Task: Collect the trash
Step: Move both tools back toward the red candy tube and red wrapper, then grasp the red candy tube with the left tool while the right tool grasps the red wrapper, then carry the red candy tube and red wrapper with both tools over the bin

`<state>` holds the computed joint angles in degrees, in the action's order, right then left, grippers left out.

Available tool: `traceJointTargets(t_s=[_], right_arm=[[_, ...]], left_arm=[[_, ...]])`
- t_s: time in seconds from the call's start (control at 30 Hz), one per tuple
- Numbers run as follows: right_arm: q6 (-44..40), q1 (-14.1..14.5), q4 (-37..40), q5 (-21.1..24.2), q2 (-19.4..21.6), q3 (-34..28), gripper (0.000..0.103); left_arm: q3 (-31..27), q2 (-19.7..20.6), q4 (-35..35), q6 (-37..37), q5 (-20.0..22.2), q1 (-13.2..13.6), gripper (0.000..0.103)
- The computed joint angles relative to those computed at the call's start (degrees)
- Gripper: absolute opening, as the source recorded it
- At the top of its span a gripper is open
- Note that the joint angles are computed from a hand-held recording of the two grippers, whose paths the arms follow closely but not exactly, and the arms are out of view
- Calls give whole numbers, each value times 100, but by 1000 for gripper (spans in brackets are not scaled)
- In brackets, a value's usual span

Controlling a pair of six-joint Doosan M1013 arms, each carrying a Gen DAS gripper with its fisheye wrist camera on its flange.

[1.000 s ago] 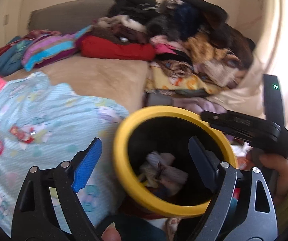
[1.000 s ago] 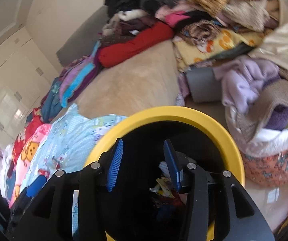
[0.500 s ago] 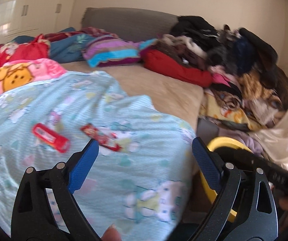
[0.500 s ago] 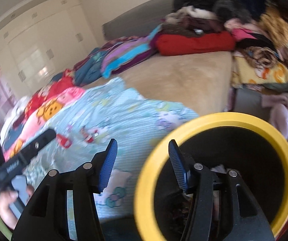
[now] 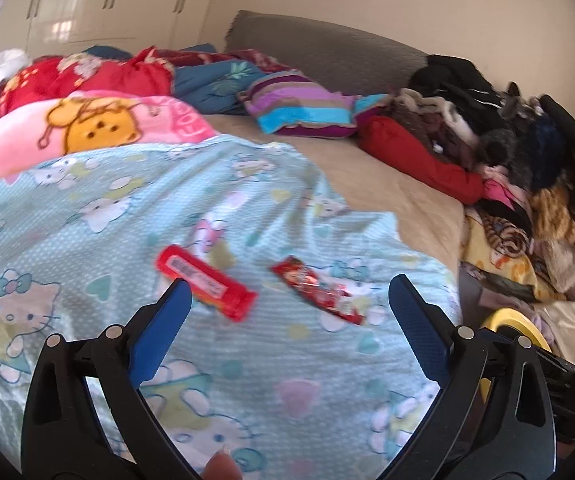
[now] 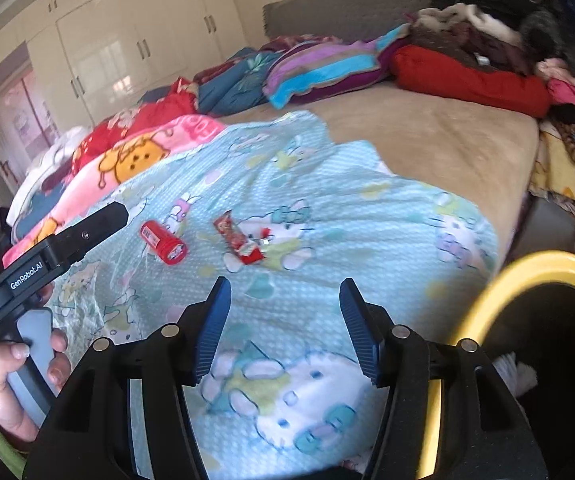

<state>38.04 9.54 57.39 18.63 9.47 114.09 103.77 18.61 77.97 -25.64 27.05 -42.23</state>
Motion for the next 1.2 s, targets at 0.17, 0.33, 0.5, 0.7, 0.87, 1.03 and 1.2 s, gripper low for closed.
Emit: traceJointTargets(t_s=[0.17, 0.33, 0.5, 0.7, 0.87, 1.03, 1.2], right_arm=[[643, 145, -557, 219, 421, -424, 55], [1225, 222, -935, 491, 855, -855, 54], [1939, 322, -1576, 814, 1243, -1216, 38], [1381, 348, -1151, 551, 1082, -955, 17], [320, 231, -70, 371, 688, -513, 17], [-473, 69, 664, 171, 243, -71, 17], [-878, -123, 1140, -28, -96, 264, 17]], left_arm=[[49, 48, -285, -7, -112, 214, 91], [36, 125, -654, -14, -442, 432, 88], [-59, 272, -1336, 218, -828, 642, 77], [-140, 430, -2082, 434, -1109, 811, 63], [-136, 478, -2293, 318, -1191, 849, 41], [-80, 361, -1603, -134, -961, 675, 31], [-25, 210, -654, -752, -816, 416, 28]])
